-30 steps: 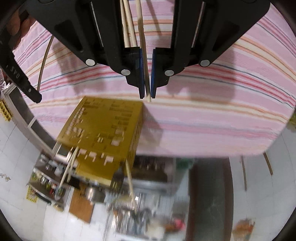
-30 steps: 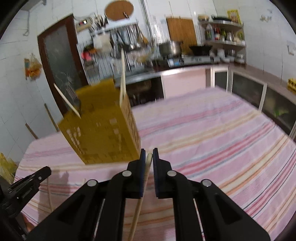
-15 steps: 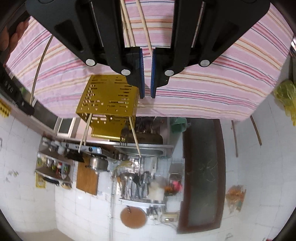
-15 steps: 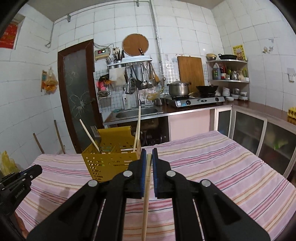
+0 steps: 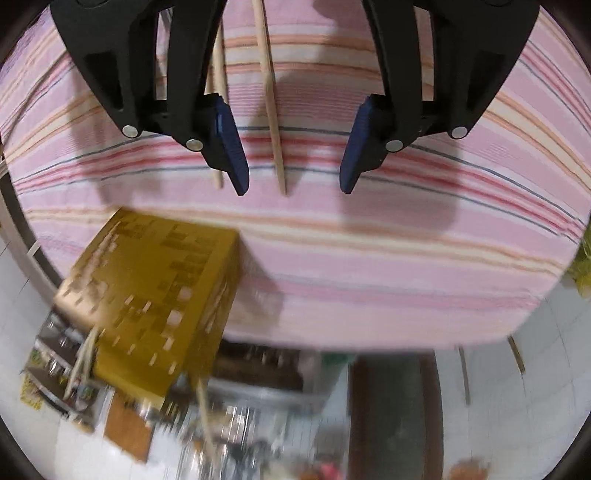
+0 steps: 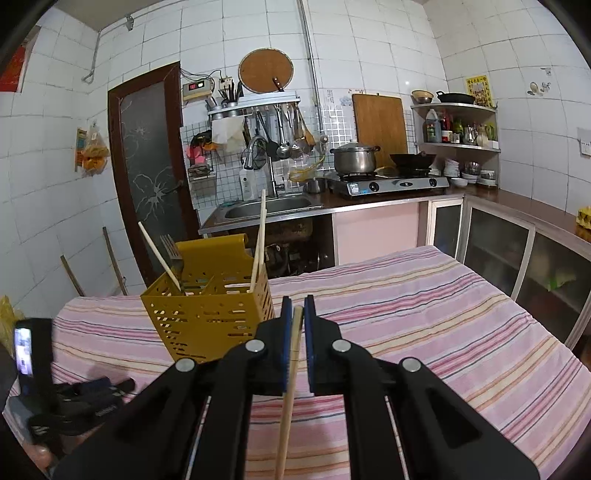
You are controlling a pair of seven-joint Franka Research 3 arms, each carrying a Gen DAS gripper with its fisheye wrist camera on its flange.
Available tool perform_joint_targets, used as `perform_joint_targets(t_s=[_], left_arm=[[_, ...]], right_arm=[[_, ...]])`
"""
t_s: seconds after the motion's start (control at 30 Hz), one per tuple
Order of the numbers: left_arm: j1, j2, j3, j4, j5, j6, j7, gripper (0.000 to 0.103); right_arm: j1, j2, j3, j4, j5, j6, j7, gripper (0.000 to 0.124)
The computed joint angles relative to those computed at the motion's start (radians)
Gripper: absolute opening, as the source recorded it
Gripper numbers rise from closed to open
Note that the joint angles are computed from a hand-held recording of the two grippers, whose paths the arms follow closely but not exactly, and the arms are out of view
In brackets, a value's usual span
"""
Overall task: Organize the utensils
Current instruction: 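Lift both held chopsticks off the cloth toward the yellow holder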
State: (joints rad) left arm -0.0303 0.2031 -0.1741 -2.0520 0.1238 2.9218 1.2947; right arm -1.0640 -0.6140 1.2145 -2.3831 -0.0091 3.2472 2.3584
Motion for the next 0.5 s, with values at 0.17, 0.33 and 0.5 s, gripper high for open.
perform_joint_targets(t_s=[0.17, 0.33, 0.5], left_arm=[[-0.037, 0.072, 0.029, 0.085, 0.074, -0.092, -0.052, 0.046], [-0.015, 0.096, 0.001, 0.126, 0.057, -0.124, -0.015, 0.014], [0.022, 0.101, -0.032, 0.134, -0.03, -0.104, 0.06, 0.004]], right_arm=[[-0.043, 0.006, 0.041, 0.025, -0.014, -0.008, -0.003, 0.007], [-0.059, 0.006, 0.053, 0.034, -0.016, -0.007, -0.002, 0.007], [-0.065, -0.01, 0.059, 0.034, -0.016, -0.006, -0.002, 0.007]])
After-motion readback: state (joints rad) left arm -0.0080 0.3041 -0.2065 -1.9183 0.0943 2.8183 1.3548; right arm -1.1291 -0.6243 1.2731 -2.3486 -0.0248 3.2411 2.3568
